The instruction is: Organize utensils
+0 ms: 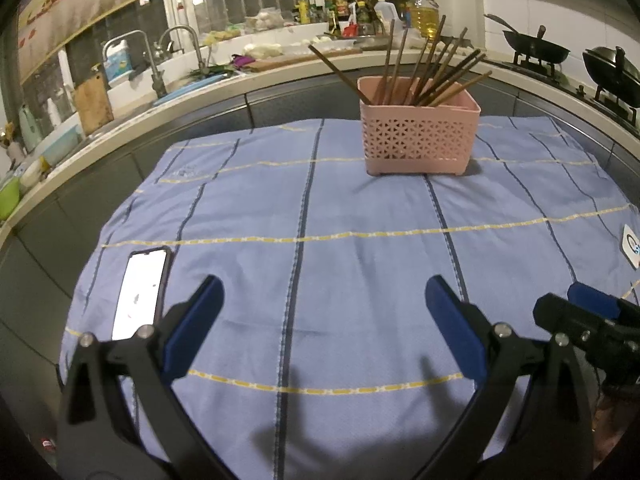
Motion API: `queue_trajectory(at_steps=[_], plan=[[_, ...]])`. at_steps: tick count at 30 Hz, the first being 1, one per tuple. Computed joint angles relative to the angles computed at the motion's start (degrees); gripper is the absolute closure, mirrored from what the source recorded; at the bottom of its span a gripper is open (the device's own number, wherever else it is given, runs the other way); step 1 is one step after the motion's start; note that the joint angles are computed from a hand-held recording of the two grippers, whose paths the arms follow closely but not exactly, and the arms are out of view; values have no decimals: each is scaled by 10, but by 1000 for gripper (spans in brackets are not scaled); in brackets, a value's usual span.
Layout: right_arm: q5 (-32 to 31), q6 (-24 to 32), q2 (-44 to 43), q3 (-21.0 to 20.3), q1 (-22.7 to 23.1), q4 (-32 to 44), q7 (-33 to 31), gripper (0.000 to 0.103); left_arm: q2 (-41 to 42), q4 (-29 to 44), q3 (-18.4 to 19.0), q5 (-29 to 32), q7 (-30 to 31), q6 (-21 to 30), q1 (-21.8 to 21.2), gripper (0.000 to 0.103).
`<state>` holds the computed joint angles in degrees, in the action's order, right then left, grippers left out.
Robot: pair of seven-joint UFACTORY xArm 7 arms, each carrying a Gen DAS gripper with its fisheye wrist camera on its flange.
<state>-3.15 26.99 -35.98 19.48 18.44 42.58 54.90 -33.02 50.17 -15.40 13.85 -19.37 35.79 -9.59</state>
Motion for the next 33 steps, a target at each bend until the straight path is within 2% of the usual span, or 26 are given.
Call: queue_trajectory(at_steps=[13, 24, 33], plan=[[-3, -1, -7, 1, -3, -3, 2, 10, 2, 2, 1, 0, 5, 2, -6, 6], [-14, 1, -25, 12, -14, 0, 12, 10, 20, 24, 9, -9, 8, 33, -8, 6], [-35, 5, -49, 27, -30, 12, 10, 10, 20, 40, 8, 0, 10, 26, -2, 6]])
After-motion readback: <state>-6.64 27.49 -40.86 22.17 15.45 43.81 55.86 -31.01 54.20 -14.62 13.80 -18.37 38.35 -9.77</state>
